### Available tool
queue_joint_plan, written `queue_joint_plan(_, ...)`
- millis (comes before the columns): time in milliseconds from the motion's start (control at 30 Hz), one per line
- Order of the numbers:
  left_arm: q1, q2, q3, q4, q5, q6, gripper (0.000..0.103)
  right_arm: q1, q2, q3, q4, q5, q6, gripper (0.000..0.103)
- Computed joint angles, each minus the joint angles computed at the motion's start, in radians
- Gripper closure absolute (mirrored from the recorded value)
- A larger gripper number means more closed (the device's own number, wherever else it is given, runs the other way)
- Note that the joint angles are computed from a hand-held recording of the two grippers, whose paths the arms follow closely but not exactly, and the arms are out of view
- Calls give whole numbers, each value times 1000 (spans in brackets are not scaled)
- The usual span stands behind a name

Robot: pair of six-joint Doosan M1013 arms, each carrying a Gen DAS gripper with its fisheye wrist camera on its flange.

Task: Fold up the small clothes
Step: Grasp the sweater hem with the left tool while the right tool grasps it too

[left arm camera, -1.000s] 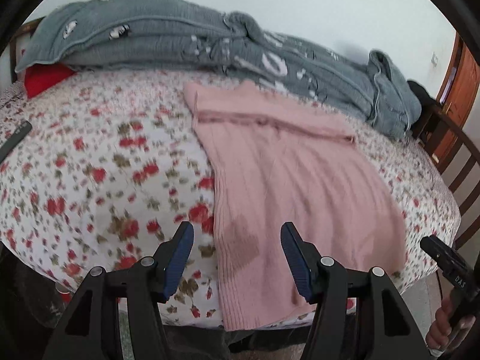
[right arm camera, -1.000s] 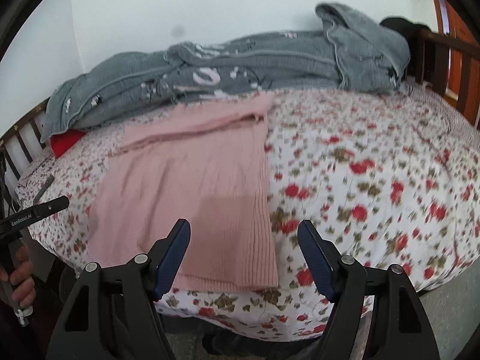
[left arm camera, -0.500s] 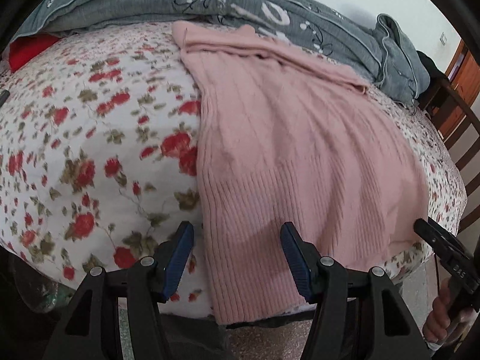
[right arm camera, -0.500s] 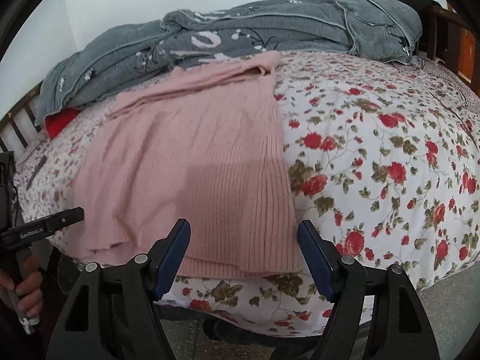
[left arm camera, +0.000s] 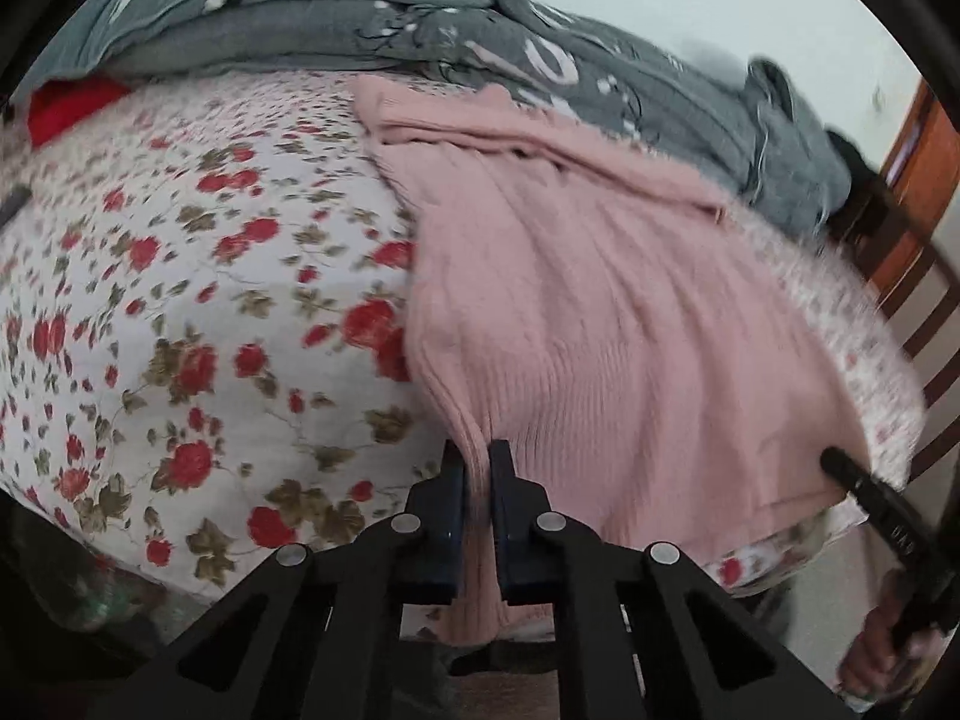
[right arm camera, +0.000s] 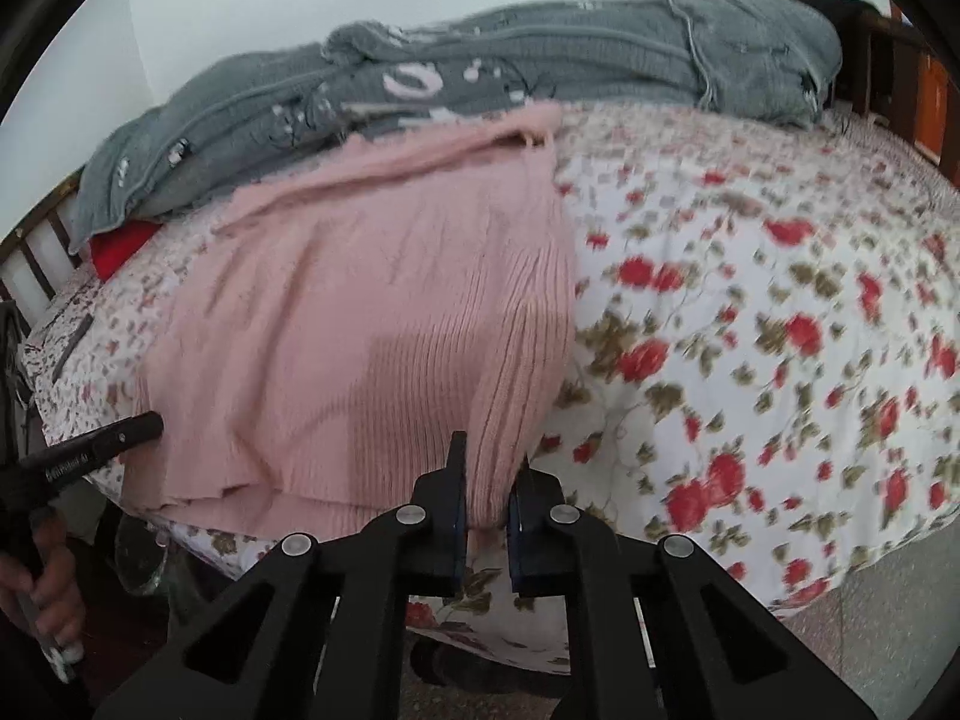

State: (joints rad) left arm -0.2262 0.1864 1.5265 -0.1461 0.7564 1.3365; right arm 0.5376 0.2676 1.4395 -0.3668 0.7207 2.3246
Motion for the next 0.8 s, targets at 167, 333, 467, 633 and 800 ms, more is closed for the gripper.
queue_joint_plan(167, 33, -46, 47, -99, -75, 71, 95, -17, -52, 51, 36, -111, 19, 94)
queue_joint_plan(333, 36, -35, 44, -67, -45, 34, 95, -42, -45, 67, 118, -114, 6, 95)
queue_joint_plan(467, 38, -18, 49, -90, -28, 14, 95, -37, -26, 62, 119, -68, -7, 95)
queue_joint_plan(633, 22, -10, 42, -33, -1, -15, 94, -36, -14, 51, 104, -29, -8, 90)
queue_joint_plan(800, 33, -13, 41, -76, 5, 26, 87, -20, -14, 44, -1, 8, 58, 76)
